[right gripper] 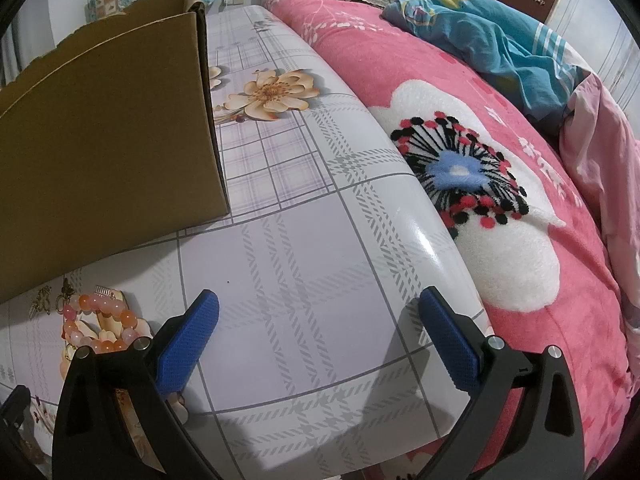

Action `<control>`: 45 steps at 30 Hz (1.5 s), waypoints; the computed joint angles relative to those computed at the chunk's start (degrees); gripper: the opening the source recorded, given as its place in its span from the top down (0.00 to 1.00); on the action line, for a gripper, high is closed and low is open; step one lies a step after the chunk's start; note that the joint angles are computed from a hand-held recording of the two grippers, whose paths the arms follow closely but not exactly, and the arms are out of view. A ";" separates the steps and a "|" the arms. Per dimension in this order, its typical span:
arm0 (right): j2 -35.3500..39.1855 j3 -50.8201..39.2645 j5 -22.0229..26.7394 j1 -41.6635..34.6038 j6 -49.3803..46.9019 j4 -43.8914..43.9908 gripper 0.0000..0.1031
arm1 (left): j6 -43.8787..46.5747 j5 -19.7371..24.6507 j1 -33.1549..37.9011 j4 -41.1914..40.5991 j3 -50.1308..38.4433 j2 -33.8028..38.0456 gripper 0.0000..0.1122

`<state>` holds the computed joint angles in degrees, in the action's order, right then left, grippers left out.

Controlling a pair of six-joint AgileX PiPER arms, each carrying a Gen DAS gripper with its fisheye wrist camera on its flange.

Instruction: Organize jewelry

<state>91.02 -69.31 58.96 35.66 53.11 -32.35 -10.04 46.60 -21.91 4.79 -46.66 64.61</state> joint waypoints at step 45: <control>-16.35 12.33 -25.15 2.97 -32.66 38.12 0.29 | 13.83 -8.69 -2.72 -5.22 -1.43 2.07 0.81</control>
<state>74.66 -56.98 33.81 38.63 20.44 5.77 3.79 37.91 -24.63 -0.43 -48.09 66.68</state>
